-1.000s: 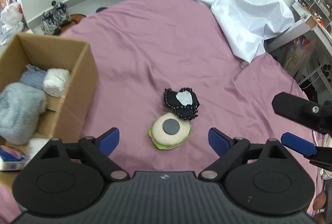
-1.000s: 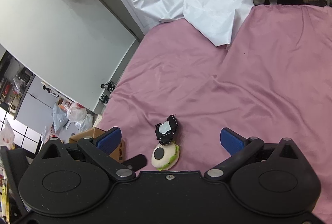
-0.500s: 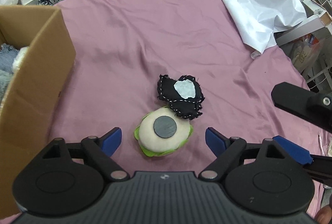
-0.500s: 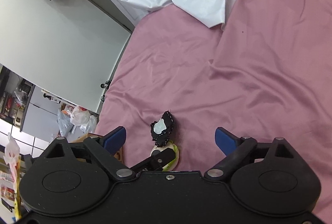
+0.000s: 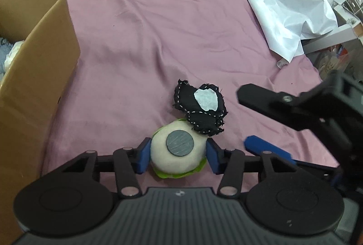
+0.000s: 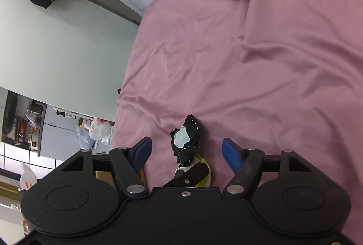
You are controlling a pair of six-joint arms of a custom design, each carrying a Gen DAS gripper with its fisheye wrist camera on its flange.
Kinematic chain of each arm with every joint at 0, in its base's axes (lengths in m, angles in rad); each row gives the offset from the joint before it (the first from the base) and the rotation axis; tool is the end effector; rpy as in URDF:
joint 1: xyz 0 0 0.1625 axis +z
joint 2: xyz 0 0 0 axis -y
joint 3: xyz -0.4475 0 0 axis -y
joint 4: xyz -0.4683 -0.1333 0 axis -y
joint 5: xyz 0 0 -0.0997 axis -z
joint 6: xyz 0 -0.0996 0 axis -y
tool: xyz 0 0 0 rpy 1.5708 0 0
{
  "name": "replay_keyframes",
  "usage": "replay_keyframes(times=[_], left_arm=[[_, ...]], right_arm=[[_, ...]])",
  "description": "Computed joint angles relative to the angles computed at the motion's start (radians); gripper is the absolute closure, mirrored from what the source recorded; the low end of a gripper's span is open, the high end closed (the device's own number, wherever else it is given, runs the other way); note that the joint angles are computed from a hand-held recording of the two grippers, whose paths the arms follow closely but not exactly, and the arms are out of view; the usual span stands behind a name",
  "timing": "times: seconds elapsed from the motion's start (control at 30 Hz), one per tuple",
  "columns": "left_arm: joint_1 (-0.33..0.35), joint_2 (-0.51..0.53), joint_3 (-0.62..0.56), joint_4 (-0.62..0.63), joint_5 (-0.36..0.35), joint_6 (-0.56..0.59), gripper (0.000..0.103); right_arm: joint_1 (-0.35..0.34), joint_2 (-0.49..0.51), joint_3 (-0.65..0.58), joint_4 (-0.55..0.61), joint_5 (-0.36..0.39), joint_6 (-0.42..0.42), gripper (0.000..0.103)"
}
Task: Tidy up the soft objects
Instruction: 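Grasp the green-rimmed round plush with the left gripper while the right grasps the black plush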
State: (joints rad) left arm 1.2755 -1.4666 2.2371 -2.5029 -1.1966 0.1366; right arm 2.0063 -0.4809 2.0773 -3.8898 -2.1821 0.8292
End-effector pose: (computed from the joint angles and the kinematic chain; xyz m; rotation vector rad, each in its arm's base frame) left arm 0.0180 -0.5238 0.2059 0.5520 2.7144 -0.2651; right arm 0.2856 -0.4334 -0.0939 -0.8607 -2.6366 1.3531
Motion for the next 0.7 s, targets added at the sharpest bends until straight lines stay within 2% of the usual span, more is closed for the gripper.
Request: replay_keyframes(times=[0.17,0.37,0.6,0.7], left_arm=[[0.016,0.005,-0.021,0.029,-0.030,0.001,0.054],[0.042,0.011,-0.050,0.065,-0.070,-0.010,0.055],[0.051,0.018,-0.061,0.078,-0.085,-0.010,0.055],[0.055,0.019,-0.063,0.078,-0.090,-0.009,0.055]], right_arm=[[-0.017,0.016,-0.015,-0.001,0.030,0.017,0.045],[-0.029,0.028,-0.034,0.024,0.047,0.034,0.049],[-0.047,0.037,-0.043,0.035,0.078,0.032,0.060],[-0.047,0.039,-0.046,0.045,0.071,0.029,0.072]])
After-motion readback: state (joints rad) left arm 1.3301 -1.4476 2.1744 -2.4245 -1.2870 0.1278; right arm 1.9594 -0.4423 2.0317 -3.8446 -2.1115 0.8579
